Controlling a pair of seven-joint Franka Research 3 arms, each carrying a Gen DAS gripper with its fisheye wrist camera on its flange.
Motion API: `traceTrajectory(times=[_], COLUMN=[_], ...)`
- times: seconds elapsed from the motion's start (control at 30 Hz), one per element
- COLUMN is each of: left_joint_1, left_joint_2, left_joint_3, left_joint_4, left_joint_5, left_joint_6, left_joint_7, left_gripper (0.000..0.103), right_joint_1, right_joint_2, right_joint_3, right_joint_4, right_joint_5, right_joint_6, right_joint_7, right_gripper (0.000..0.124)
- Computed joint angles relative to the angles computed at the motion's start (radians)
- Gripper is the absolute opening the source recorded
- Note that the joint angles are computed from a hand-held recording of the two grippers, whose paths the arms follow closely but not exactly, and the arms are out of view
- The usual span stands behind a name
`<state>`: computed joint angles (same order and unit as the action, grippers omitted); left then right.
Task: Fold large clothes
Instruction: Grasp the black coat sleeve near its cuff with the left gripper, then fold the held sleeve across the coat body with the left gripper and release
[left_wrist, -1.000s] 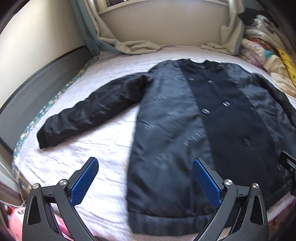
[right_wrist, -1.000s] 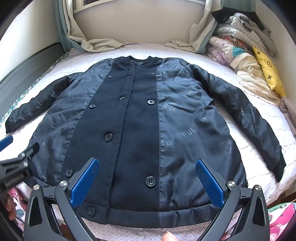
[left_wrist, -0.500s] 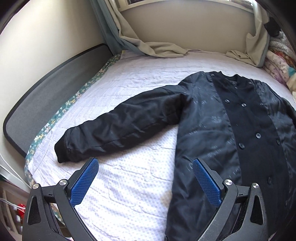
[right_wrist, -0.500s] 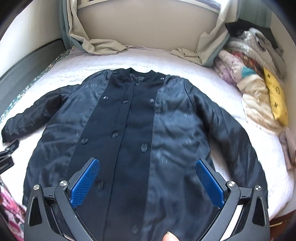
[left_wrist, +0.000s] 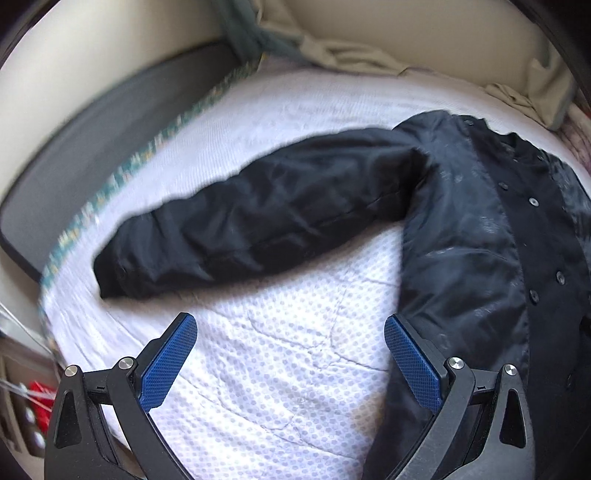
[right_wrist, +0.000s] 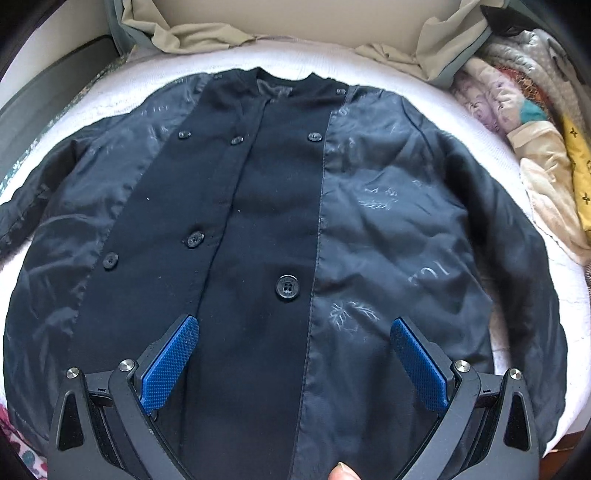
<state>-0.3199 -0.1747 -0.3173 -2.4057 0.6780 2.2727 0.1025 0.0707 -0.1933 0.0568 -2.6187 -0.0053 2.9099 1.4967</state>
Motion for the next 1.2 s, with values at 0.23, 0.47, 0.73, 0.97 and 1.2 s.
traceTrajectory(times=[0.23,0.47,0.73,0.97,1.2], left_joint_1=[0.067,0.15,0.225,0.136,0.089], left_joint_2=[-0.045,-0.104,-0.197,-0.179,-0.13], left_joint_3=[0.09,0.183,0.221,0.356,0.418], left_joint_4=[-0.084,-0.153,-0.326,-0.41,-0.42], left_joint_5=[-0.21,-0.406,-0.582,-0.798,-0.911], left_joint_6=[0.133,0.255,0.503,0.737,0.865], left_joint_7=[0.103,0.242,0.259,0.351,0.356], left_gripper=[0.103,0.102,0.095,0.083,0.077], right_joint_1=[0.021,0.044,0.052,0.054,0.041], right_joint_2=[0.078,0.11,0.106,0.051,0.009], right_joint_3=[-0.019,-0.045,-0.049,-0.077,-0.047], right_joint_4=[0.062,0.085,0.096,0.093,0.042], right_joint_5=[0.024,0.104,0.129,0.286,0.231], right_joint_6=[-0.061,-0.1,-0.124,-0.198,-0.142], right_joint_7=[0.001,-0.043,-0.043,-0.151,-0.132], right_gripper=[0.103,0.103,0.103,0.103,0.103])
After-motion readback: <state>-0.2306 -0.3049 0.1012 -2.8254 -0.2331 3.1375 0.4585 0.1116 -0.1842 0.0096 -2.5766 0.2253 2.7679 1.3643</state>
